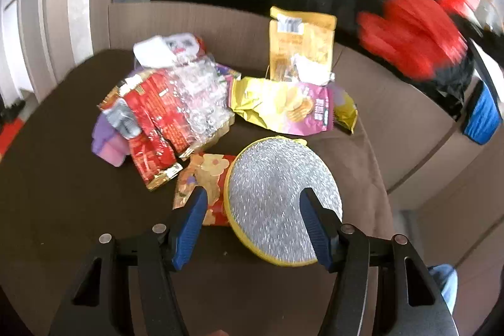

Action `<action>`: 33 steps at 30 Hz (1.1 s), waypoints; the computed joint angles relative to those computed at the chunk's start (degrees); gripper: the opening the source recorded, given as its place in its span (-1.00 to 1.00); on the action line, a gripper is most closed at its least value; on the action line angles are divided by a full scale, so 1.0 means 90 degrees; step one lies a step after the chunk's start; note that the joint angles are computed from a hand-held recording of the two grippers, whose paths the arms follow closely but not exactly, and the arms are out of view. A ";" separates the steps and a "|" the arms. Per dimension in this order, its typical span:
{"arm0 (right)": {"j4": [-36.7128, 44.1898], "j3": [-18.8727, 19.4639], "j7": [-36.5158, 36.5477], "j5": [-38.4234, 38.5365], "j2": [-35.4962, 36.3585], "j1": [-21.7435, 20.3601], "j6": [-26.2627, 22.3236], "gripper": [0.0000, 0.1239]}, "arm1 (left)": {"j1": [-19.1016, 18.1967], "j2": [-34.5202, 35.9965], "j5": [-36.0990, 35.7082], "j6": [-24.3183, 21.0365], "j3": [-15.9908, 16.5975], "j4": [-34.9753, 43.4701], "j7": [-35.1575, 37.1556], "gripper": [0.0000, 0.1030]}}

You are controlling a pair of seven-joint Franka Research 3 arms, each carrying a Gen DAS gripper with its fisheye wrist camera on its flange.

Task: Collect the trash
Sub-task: 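Carry the lid and red bag to the blue bin and release both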

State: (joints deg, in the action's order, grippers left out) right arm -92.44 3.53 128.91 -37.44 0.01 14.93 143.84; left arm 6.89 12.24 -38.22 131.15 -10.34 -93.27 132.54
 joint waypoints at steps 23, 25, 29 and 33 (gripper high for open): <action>-0.3519 0.1039 0.0950 -0.0032 -0.3134 -0.1601 0.0017 -0.88 | -0.0714 -0.1221 -0.0592 0.0853 -0.0007 -0.0465 0.0165 -0.74; -0.3704 0.1088 0.0880 0.0076 -0.3376 -0.1741 -0.0123 -0.88 | -0.0942 -0.1293 -0.0654 0.0709 -0.0011 -0.0451 0.0243 -0.74; -0.4235 0.1095 0.0776 0.0386 -0.3848 -0.1962 -0.0209 -0.88 | -0.1452 -0.1145 -0.0213 0.0659 -0.0175 -0.0446 0.0064 -0.74; -0.4683 0.1096 0.0630 0.0662 -0.3970 -0.2152 -0.0218 -0.88 | -0.1795 -0.0713 0.0527 0.0468 -0.0358 -0.0366 -0.0441 -0.74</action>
State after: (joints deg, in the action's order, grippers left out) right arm -134.59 13.39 134.58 -31.49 -35.72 -4.43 141.88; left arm -9.27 5.83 -33.48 135.37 -13.56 -96.56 128.58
